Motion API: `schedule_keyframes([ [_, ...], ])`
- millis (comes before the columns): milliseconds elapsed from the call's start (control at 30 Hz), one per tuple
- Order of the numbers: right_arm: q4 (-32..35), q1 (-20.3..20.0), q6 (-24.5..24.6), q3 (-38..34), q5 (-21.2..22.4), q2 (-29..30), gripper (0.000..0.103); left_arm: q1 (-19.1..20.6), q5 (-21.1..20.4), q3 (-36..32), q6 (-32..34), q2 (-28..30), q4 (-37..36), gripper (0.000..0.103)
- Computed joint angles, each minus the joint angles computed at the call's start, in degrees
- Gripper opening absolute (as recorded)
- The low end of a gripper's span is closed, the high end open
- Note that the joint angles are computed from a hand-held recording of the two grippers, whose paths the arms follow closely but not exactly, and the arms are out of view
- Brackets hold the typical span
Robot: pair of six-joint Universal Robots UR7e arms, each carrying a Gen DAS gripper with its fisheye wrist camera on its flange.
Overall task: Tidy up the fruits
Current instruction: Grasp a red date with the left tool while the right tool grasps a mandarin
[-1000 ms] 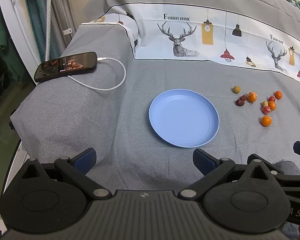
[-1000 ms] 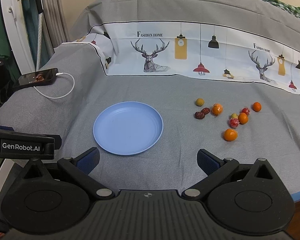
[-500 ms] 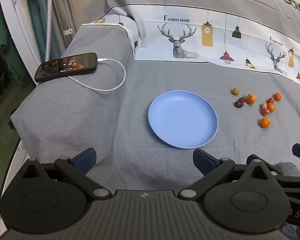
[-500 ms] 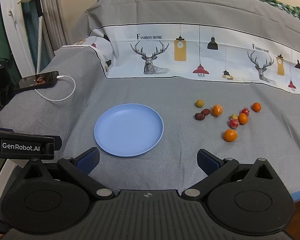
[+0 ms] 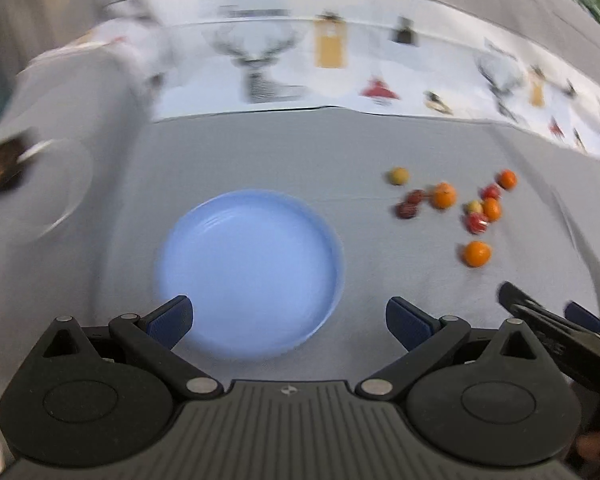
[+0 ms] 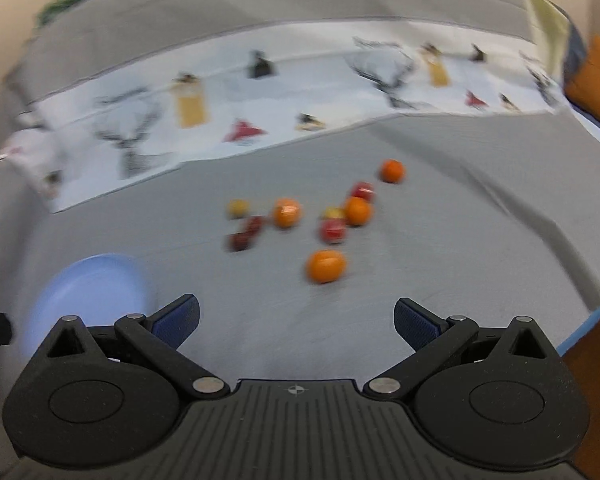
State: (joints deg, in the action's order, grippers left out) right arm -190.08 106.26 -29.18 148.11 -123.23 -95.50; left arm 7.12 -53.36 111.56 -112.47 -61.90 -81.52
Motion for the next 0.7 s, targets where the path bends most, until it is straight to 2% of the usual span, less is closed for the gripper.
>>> schedule_keyframes([
  [100,-7.58,-6.32,-0.60,-1.74,2.69,8.84,0.102,7.21,6.60,-0.55,14.06,4.27,-7.97,0.103],
  [233,-13.76,-10.91,-2.25,-6.38,0.82,19.97,0.102,16.58,12.90,-0.61,34.38,9.86,-23.55,0.103],
  [300,-15.95,-12.07,-2.41,-9.19,0.58,25.26,0.102,20.59,14.32,-0.92,43.83,12.56,-32.06,0.103],
  [400,-16.27,-13.84,-2.61,-11.50,0.62,28.46,0.102,25.03,13.76,-1.42,55.61,15.71,-43.59,0.103],
  [467,-21.39,-14.17,-6.27,-11.32,1.53,30.20,0.102,27.05,13.02,-2.82,58.81,17.57,-45.34,0.103],
  [567,-26.33,-14.76,-8.22,-10.63,2.65,31.81,0.102,28.76,12.31,-3.68,61.79,19.15,-46.69,0.103],
  [600,-27.39,-14.71,-8.76,-10.55,2.57,32.27,0.102,28.85,12.45,-2.73,63.13,19.04,-49.49,0.103],
  [700,-28.98,-14.85,-9.29,-10.27,2.79,32.66,0.102,29.13,12.36,-2.62,63.74,19.13,-50.74,0.100],
])
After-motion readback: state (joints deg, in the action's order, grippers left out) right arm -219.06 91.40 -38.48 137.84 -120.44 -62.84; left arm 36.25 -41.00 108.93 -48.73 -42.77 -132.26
